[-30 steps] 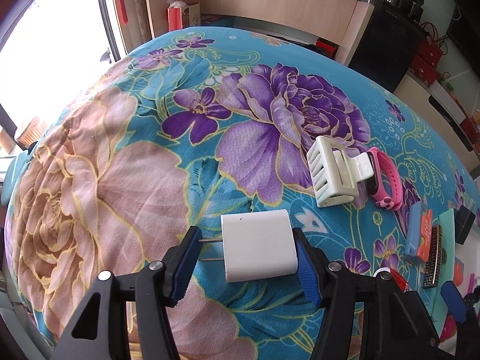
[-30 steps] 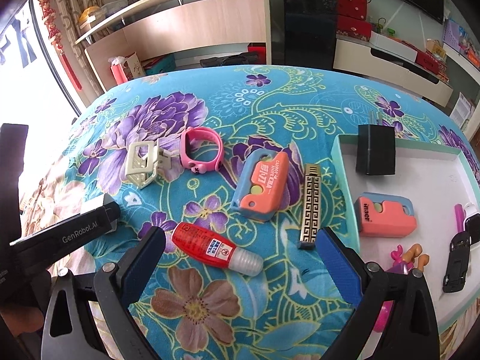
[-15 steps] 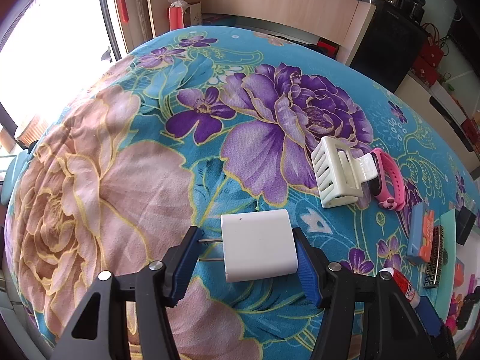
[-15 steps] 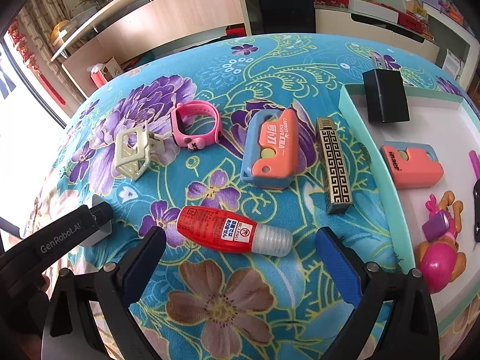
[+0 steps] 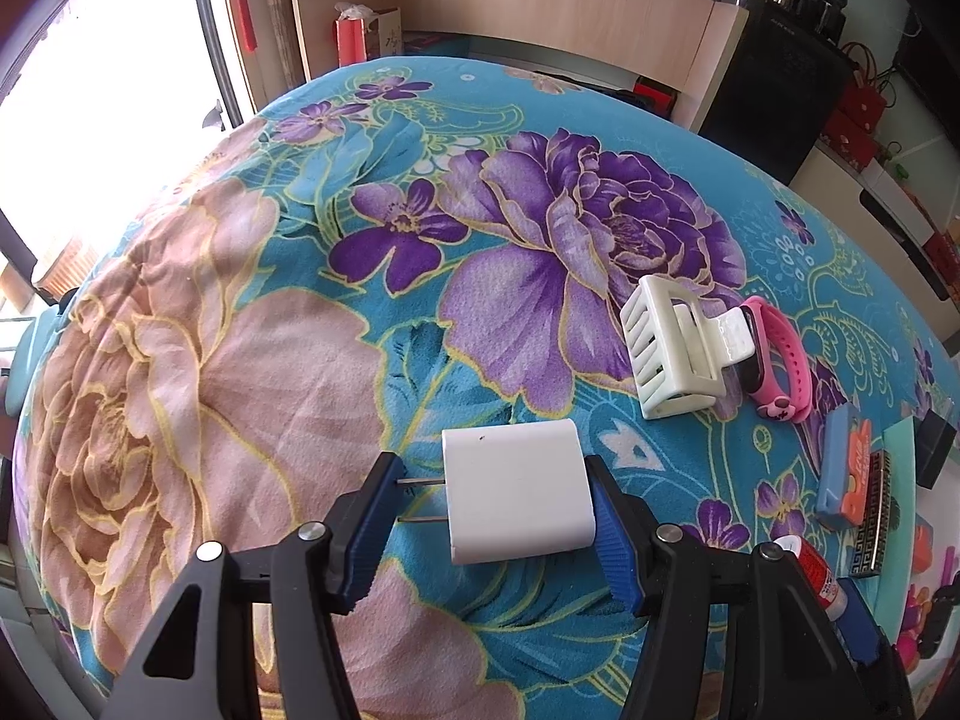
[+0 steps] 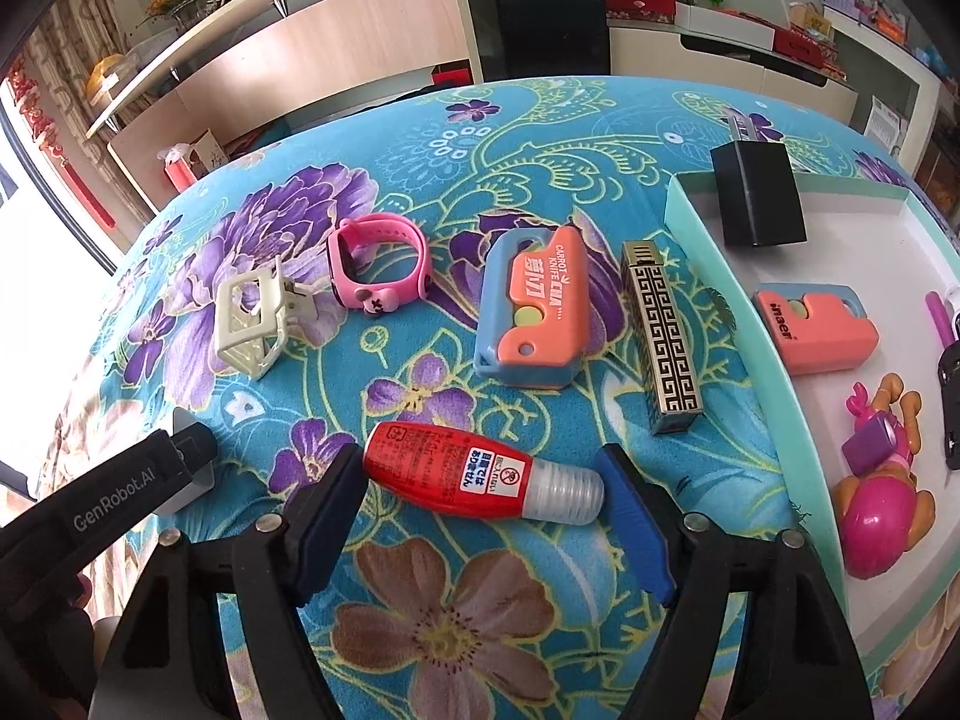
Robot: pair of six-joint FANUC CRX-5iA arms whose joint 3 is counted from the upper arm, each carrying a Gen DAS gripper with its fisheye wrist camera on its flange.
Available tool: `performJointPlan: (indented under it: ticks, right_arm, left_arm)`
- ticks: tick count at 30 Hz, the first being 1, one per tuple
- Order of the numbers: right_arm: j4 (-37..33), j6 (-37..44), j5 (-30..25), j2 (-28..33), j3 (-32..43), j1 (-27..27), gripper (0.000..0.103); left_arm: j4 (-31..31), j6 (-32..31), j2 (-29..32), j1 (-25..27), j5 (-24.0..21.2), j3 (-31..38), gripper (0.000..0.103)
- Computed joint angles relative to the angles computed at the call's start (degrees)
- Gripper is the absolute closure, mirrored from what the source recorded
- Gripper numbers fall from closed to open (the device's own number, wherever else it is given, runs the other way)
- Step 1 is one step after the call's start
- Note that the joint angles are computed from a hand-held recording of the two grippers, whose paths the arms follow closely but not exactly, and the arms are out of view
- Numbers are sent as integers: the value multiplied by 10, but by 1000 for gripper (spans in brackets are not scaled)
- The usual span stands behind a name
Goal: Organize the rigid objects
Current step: 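Lift the white cube with the left tool while the right tool grasps the red glue tube, then carry the white cube and glue tube into the tray and open both tools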
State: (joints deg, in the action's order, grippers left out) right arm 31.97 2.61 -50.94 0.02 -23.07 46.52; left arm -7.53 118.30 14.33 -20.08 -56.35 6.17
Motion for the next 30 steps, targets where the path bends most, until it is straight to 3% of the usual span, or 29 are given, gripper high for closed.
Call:
performJointPlan:
  ticks: [6,11,18,30]
  right_arm:
    - [10,-20,14,-15,-14,-2,25]
    - [60,-60,24,-44,-40,-3,25]
    - [135,-103,-8,-83,-65,-3,24]
    - [147,-68,-53,-135,-92,-39,24]
  left_arm:
    - [-9,15,-14,-2,20,-7,40]
    - [-24,24,-32,-12,37,-8,40]
    - [-46,29,-53,-38,60,1,40]
    - [-22,-60,-13,-114,91,57,40]
